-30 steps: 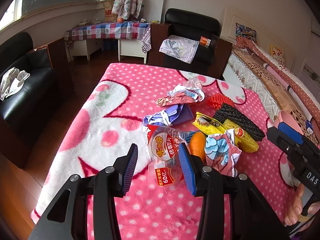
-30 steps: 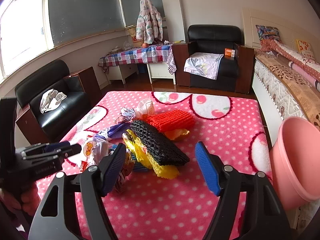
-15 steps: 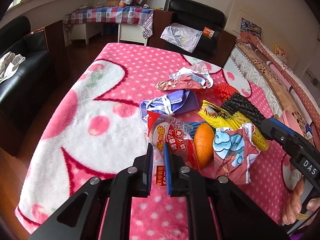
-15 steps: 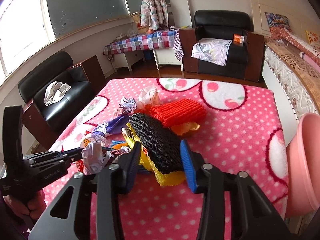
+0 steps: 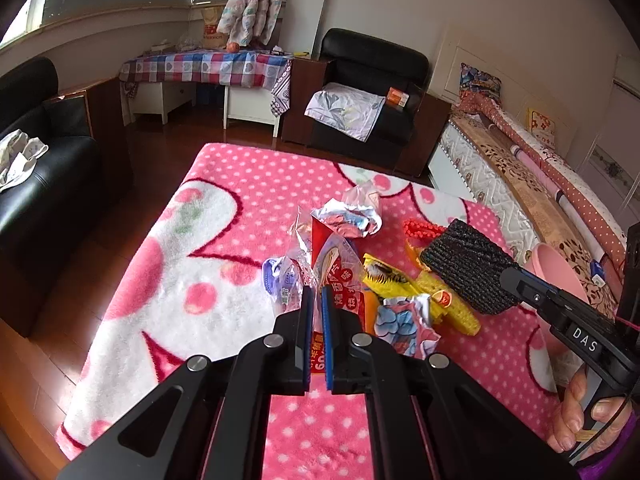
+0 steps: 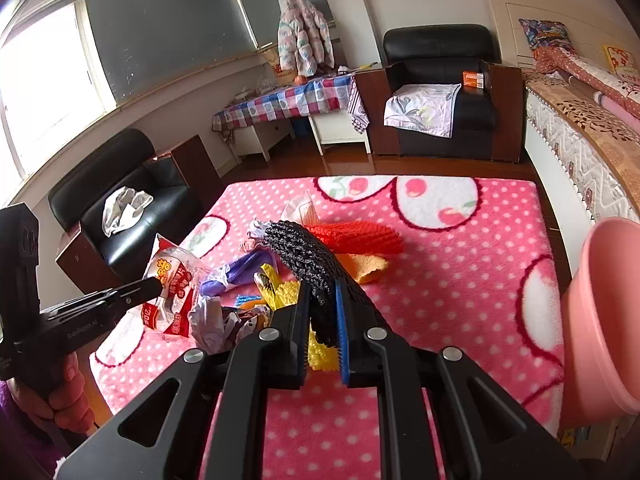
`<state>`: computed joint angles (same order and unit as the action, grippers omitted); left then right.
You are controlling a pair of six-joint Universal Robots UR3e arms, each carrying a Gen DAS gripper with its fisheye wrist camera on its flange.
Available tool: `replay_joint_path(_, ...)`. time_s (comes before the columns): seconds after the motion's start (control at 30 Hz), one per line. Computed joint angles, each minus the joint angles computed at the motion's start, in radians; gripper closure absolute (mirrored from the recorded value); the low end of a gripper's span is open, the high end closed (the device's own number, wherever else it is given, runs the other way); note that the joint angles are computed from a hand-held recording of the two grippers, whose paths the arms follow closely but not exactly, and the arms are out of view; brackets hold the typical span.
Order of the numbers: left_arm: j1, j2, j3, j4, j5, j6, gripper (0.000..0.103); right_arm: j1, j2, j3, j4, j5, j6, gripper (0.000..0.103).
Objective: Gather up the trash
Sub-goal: 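Grasp the black mesh sponge with the right gripper while the left gripper grasps a snack wrapper, then carry the black sponge and wrapper to the pink bucket and open both grippers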
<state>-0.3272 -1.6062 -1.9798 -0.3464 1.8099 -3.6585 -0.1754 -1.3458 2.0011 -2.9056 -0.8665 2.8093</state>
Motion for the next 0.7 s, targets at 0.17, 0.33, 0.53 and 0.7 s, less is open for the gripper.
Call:
replay_joint_path(0.17,-0.035,0.011,0.058,-0.019,0.017,0.002,0.099,-0.06,-0.065,0.043,0.006,0.044,0.003,0.091)
replay_joint_path(0.33,-0.1,-0.053,0.188,-0.046,0.044,0.019,0.099,-0.146,-0.124,0.077,0.036,0.1,-0.011,0.091)
replay_joint_path(0.53,-0.171,-0.172,0.374,-0.085,0.055,0.036,0.099,-0.267,-0.192,0.107,0.109,0.176,-0.039,0.091)
replay_joint_path(0.7,-0.224,-0.286,0.543,-0.127,0.048,0.056,0.099,-0.37,-0.233,0.135,0.143,0.211,-0.073,0.091)
